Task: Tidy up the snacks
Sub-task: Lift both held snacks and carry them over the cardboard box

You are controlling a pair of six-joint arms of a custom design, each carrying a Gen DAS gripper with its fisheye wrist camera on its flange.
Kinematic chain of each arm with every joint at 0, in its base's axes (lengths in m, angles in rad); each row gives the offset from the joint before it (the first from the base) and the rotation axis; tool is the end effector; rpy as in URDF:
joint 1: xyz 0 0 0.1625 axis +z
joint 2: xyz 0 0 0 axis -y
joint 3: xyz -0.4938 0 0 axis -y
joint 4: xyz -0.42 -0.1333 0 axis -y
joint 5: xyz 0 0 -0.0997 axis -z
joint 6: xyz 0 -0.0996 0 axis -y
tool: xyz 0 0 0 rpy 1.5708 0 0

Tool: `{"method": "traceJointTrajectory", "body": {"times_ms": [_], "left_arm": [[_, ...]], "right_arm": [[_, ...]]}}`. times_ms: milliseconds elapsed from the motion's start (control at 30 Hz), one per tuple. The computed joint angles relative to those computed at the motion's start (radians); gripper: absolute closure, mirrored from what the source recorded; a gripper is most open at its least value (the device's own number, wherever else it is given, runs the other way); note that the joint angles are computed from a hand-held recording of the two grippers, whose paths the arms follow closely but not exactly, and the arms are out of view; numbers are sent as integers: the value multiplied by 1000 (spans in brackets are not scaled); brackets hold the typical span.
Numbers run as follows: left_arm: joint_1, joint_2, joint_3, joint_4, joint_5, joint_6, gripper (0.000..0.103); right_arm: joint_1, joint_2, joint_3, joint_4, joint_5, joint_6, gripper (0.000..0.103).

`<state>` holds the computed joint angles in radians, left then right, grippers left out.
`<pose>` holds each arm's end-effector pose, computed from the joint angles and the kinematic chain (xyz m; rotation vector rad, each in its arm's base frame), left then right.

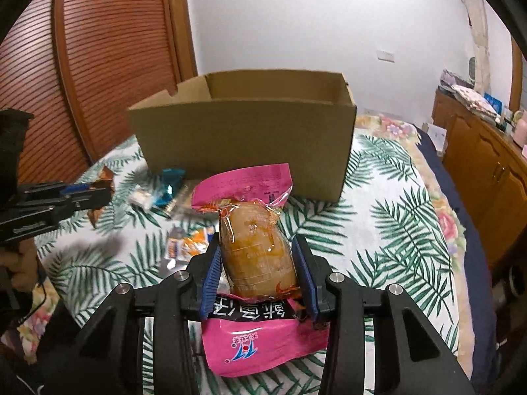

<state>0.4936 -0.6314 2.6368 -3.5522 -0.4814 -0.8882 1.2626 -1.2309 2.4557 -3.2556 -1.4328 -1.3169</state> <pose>-0.1771 -0.3469 0.0245 0.2311 2.2630 -1.1314 0.0065 -0.4640 0.1888 1.4127 -2.4643 0.5998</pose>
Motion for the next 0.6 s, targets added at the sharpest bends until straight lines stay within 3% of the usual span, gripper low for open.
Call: {"method": "traceJointTrajectory", "body": {"times_ms": [200,600], "left_arm": [[22,-30,-17,-58,23,113,85],[92,-84,-100,-264,62,488,85]], "right_arm": [[25,-29,4,23,30,6,61],[136,12,-58,-2,46,40,61]]}}
